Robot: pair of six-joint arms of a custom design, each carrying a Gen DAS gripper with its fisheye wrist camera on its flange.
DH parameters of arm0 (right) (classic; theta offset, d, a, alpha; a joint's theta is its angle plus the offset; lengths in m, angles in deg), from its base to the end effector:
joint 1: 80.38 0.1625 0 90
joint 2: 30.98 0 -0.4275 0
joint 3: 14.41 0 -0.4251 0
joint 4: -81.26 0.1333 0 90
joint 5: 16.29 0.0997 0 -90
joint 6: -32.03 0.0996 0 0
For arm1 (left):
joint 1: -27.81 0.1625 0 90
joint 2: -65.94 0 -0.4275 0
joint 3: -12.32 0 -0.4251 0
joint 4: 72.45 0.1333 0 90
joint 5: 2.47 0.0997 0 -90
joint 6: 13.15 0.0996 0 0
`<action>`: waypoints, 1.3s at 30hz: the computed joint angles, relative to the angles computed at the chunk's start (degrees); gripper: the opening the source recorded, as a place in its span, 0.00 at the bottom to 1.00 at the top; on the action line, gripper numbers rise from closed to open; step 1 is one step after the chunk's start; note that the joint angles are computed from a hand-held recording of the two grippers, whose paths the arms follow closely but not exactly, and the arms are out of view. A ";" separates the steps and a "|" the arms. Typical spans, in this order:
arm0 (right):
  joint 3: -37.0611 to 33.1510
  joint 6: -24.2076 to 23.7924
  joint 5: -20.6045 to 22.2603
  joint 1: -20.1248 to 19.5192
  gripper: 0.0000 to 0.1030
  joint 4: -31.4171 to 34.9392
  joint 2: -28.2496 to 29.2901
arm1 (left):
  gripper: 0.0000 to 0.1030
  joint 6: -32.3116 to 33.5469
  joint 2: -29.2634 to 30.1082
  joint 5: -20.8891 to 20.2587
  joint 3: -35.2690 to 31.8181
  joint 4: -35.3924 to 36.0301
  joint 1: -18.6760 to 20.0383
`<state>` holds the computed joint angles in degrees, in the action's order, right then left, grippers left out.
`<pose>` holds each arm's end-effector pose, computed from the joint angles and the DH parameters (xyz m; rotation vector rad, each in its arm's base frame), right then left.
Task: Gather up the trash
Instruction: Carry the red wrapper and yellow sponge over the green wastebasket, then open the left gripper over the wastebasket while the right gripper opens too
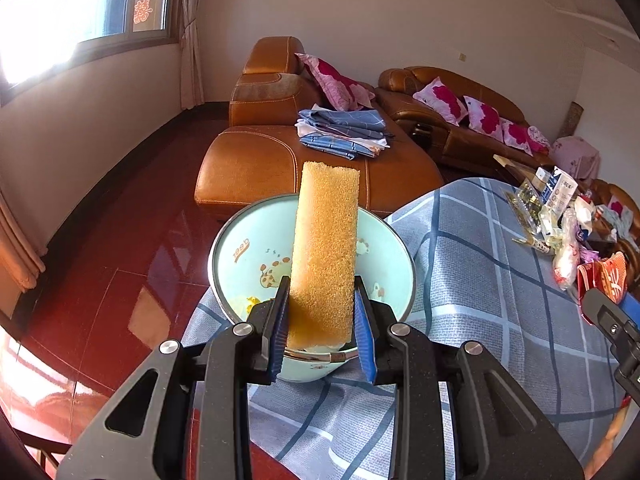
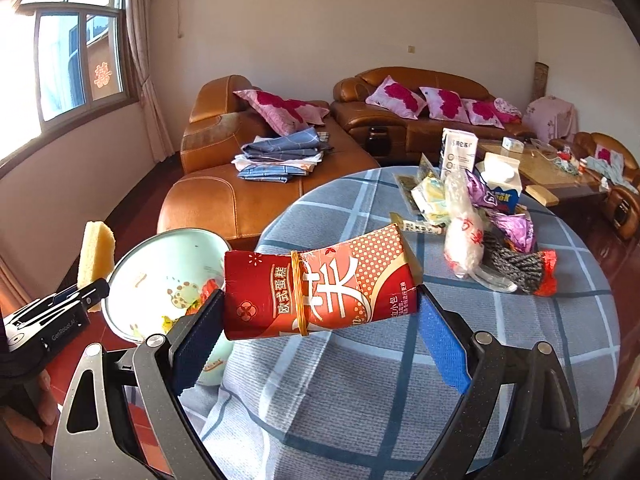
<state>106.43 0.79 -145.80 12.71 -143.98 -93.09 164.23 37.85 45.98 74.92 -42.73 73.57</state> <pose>0.0978 -0.5141 0.2560 0.0459 -1.9433 1.2671 -0.3247 -0.6191 0.0125 0.6859 2.4158 -0.9025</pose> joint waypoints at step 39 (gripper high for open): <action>-8.33 0.62 1.97 0.79 0.87 8.55 6.88 | 0.31 -4.23 16.27 -2.18 -27.21 18.72 5.73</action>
